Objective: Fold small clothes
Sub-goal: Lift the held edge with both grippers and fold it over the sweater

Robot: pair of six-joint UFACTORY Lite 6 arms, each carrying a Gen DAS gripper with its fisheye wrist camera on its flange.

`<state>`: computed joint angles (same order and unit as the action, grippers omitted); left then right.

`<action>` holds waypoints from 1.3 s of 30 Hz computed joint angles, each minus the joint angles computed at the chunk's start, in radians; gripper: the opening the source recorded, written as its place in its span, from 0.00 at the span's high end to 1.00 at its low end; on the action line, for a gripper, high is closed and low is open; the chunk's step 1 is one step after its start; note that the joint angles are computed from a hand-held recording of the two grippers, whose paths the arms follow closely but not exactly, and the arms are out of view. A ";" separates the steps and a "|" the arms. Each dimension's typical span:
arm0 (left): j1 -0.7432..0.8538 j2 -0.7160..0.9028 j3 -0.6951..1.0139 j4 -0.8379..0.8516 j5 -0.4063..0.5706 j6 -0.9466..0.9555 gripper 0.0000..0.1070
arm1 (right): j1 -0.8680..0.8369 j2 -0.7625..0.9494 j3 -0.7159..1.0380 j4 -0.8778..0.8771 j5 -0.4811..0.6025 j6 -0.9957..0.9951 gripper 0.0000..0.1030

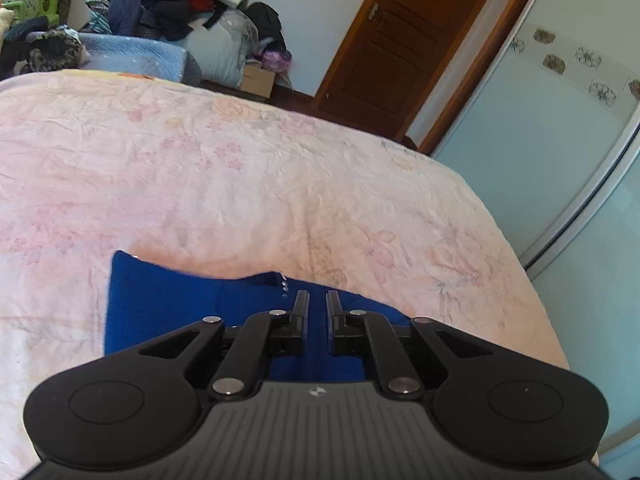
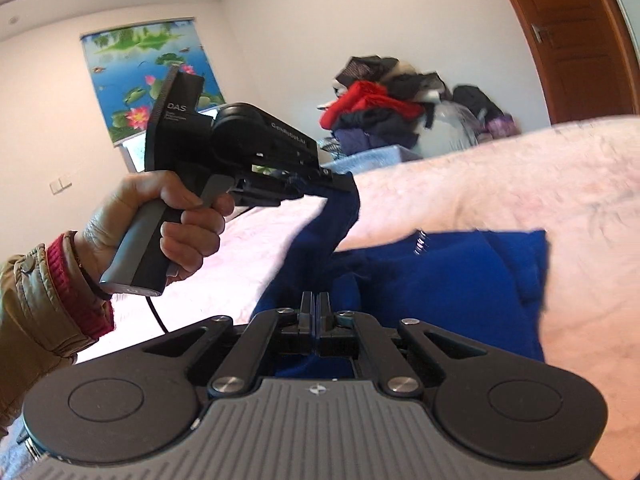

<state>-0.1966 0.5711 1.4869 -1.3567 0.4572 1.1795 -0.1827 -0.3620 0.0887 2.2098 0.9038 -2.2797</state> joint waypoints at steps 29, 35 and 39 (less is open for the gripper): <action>0.031 -0.485 -0.839 -0.475 -0.008 1.026 0.90 | 0.088 1.298 1.371 -0.387 0.182 0.845 0.41; 0.078 -0.473 -0.807 -0.356 0.095 0.883 0.90 | 0.078 1.147 1.287 -0.426 0.062 0.768 0.87; 0.082 -0.445 -0.766 -0.295 0.131 0.802 0.90 | -0.033 1.030 1.200 -0.475 0.094 0.754 0.87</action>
<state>-0.1146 0.1264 0.7211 -1.6514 0.5878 1.9819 -0.2160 0.6676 1.2884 1.7352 0.9981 -1.5261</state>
